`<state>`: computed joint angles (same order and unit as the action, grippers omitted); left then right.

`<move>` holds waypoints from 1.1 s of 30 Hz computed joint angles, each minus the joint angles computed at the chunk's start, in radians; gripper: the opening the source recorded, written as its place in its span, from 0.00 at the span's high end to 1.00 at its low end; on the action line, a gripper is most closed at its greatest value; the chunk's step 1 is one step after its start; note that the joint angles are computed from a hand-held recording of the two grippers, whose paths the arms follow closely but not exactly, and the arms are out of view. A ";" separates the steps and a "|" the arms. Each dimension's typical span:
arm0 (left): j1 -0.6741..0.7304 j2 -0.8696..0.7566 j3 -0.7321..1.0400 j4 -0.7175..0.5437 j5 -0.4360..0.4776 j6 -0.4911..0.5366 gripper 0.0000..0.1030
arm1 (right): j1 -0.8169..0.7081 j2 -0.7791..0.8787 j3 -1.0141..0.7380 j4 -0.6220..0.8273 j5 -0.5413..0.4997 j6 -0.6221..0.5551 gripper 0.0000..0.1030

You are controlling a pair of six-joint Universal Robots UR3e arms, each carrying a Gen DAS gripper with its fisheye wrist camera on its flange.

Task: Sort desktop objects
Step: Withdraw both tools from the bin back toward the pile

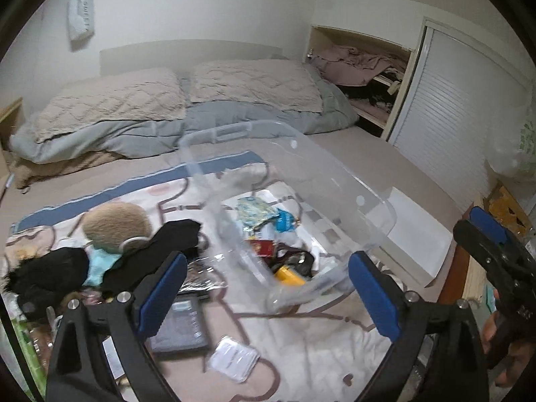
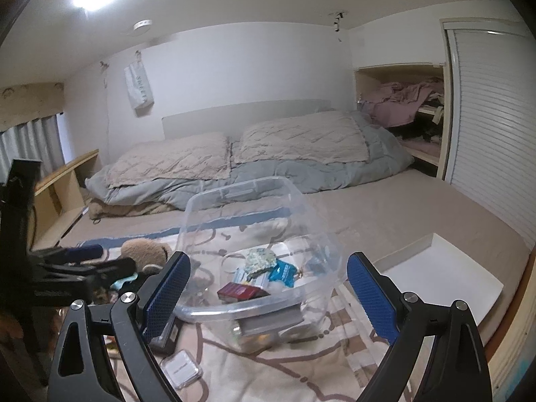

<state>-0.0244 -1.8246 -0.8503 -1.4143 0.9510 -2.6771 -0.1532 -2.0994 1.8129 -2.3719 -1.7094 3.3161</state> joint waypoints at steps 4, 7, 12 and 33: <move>0.087 0.095 -0.088 -0.023 -0.023 0.065 0.05 | 0.073 0.018 -0.012 0.017 -0.043 0.027 0.08; 0.176 0.165 -0.135 -0.057 -0.055 0.114 0.05 | 0.132 0.034 -0.025 0.025 -0.085 0.052 0.08; 0.335 0.241 -0.137 -0.168 -0.128 0.209 0.05 | 0.228 0.077 -0.050 0.028 -0.147 0.072 0.08; 0.989 0.484 -0.261 -0.482 -0.385 0.694 0.00 | 0.520 0.190 -0.044 -0.124 -0.316 0.105 0.00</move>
<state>0.9644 -1.3404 -1.1114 -1.8964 0.5660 -1.9830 0.3670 -1.9094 1.7686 -2.4959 -2.0257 3.4215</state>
